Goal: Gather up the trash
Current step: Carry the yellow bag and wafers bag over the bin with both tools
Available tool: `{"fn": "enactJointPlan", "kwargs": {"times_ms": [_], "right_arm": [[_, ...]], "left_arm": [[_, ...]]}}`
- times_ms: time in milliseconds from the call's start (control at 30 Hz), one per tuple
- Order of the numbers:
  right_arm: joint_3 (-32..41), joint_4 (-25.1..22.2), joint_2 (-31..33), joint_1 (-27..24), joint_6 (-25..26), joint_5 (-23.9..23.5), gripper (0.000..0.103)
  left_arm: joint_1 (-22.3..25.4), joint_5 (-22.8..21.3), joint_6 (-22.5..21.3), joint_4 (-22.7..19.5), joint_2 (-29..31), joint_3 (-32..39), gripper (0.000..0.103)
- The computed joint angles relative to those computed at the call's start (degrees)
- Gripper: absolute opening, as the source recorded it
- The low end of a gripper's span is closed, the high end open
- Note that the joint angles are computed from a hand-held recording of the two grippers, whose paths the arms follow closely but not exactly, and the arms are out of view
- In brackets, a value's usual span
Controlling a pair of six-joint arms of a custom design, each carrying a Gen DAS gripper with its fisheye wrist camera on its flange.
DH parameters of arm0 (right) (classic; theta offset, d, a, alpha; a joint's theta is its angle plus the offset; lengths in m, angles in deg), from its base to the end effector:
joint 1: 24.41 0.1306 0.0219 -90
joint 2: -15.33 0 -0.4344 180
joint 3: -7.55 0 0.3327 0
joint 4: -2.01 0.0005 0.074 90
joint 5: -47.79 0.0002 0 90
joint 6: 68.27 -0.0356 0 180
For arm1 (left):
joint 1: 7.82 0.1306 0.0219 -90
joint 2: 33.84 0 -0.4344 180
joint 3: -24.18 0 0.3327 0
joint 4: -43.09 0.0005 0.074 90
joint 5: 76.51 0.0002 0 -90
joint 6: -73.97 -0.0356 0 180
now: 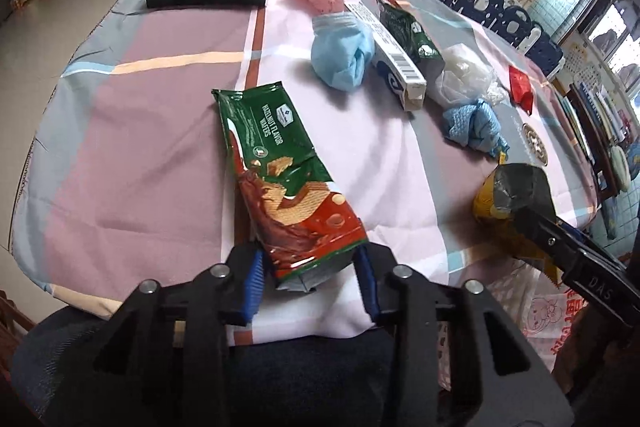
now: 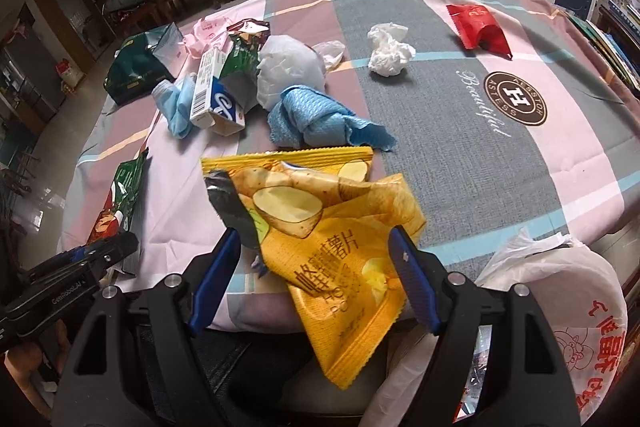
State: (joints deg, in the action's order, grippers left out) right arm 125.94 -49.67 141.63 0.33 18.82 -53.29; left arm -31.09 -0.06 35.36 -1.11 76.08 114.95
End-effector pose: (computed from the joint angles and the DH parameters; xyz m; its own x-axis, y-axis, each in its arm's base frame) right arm 0.6000 0.2835 0.3409 -0.8076 -0.3173 -0.4971 -0.4586 0.8678 0.1912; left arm 0.4925 -0.2033 0.3327 -0.7370 -0.5100 -0.4435 -0.4622 0.8591 -0.2198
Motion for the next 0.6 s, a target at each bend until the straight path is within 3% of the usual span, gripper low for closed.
{"fn": "enactJointPlan", "kwargs": {"times_ms": [67,100,267,500,600], "right_arm": [[-0.4,0.7,-0.2,0.1,0.4,1.2,0.074],[-0.8,1.2,-0.5,0.2,1.0,1.6,0.065],[-1.0,1.0,-0.8,1.0,3.9,1.4,0.021],[-2.8,4.4,-3.5,0.2,2.6,1.3,0.019],[-3.6,6.0,-5.4,-0.4,2.2,1.8,0.019]], "left_arm": [[-0.2,-0.1,-0.5,0.7,0.0,-0.2,0.032],[-0.3,-0.5,-0.8,0.6,0.1,-0.1,0.026],[-0.8,-1.4,-1.1,0.6,0.2,0.1,0.02],[-2.5,-7.4,-1.6,1.1,-1.0,0.1,0.014],[-3.3,-7.3,-1.5,3.9,-2.6,-0.4,0.014]]}}
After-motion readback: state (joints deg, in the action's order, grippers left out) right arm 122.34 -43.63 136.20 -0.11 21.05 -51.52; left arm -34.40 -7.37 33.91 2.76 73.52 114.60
